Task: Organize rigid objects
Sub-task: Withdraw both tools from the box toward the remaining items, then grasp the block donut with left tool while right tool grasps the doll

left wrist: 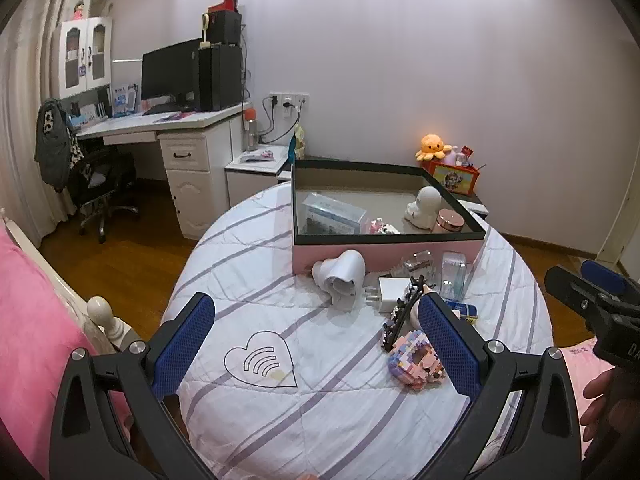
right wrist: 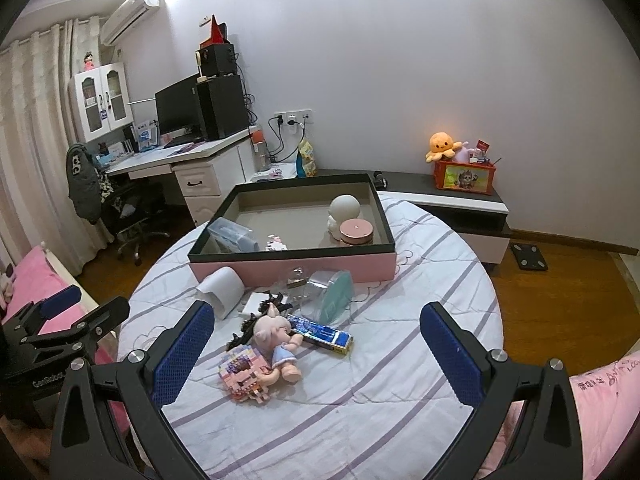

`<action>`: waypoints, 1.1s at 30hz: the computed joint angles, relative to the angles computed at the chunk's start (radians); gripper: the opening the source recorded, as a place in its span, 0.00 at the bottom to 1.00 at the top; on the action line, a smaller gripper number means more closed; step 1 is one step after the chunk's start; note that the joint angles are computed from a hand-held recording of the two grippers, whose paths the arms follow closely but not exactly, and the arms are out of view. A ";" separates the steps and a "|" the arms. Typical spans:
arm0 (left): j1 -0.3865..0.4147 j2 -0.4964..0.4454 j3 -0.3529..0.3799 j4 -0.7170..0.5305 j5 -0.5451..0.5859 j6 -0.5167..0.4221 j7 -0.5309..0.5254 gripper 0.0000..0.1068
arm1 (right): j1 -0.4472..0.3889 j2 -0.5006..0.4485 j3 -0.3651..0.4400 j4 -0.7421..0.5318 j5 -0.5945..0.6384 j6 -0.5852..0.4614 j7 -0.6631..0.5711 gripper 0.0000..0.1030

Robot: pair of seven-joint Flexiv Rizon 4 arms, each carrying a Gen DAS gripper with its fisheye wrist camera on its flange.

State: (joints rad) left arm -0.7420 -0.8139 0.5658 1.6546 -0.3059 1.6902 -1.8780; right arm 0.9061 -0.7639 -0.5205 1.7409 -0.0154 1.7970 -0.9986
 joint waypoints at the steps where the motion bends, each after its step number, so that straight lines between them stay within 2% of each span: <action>1: 0.001 -0.001 0.000 -0.002 0.000 -0.005 0.000 0.96 | -0.003 0.000 0.002 -0.001 -0.001 -0.005 0.000 1.00; 8: 0.017 -0.021 -0.007 -0.036 0.020 -0.046 -0.023 0.96 | -0.056 -0.008 0.053 -0.017 -0.034 -0.031 0.010 1.00; 12: 0.048 -0.035 -0.035 -0.063 0.052 -0.081 -0.050 0.96 | -0.122 -0.015 0.129 -0.041 -0.081 -0.060 0.015 1.00; 22: 0.143 -0.062 -0.169 -0.117 0.171 -0.138 -0.081 0.96 | -0.362 -0.061 0.419 -0.113 -0.207 -0.151 0.020 1.00; 25: 0.159 -0.072 -0.205 -0.137 0.192 -0.162 -0.085 0.96 | -0.398 -0.073 0.459 -0.127 -0.228 -0.156 0.017 1.00; 28: 0.162 -0.084 -0.220 -0.160 0.212 -0.182 -0.103 0.96 | -0.460 -0.094 0.537 -0.157 -0.248 -0.163 -0.010 1.00; 33: 0.178 -0.104 -0.260 -0.208 0.246 -0.222 -0.121 0.96 | -0.583 -0.142 0.710 -0.226 -0.273 -0.205 -0.095 0.91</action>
